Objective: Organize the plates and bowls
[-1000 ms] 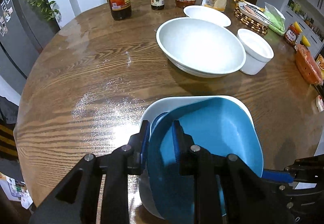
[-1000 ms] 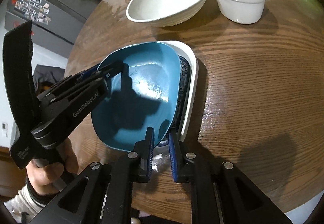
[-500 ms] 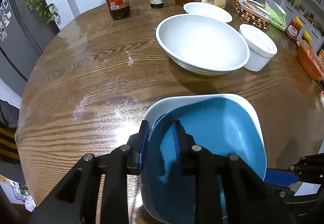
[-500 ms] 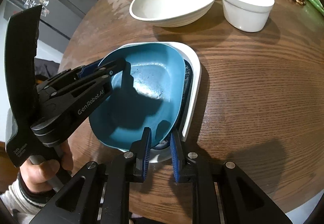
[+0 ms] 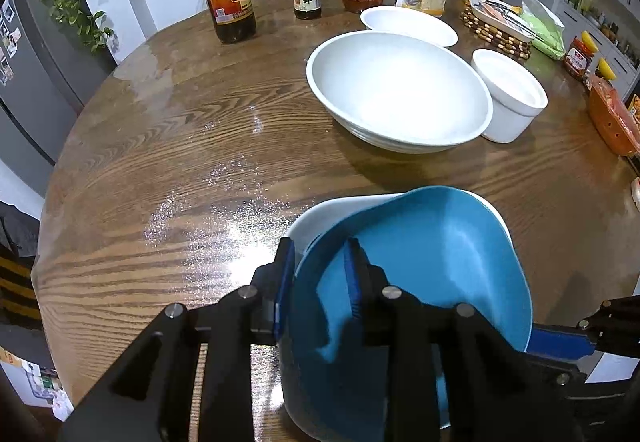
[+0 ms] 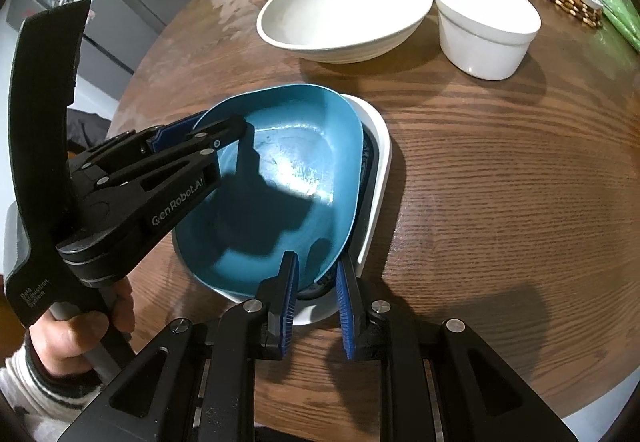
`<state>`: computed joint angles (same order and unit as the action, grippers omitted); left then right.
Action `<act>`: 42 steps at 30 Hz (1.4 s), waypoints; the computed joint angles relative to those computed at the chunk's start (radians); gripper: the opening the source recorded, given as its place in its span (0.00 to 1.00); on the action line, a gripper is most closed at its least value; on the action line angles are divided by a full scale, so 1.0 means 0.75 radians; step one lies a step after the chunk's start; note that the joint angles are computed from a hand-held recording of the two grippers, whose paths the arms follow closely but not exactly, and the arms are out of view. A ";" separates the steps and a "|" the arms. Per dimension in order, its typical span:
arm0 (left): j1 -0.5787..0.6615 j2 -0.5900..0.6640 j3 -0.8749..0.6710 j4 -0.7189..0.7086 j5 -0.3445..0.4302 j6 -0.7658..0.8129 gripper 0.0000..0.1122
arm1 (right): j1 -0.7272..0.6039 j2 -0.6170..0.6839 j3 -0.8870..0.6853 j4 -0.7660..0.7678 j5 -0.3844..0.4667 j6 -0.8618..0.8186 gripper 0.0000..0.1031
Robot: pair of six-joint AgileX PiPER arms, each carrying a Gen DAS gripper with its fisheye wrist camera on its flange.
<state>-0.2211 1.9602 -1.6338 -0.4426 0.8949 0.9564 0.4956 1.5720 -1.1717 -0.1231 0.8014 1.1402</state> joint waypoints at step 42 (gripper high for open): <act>0.010 0.300 -0.676 0.000 0.357 -0.372 0.85 | -0.307 -0.201 0.099 -0.190 -0.093 0.266 0.57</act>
<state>-0.2135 2.1855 -2.1410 -0.4427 1.1627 0.6777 0.2656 1.4212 -1.0974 -0.2659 0.7317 1.3395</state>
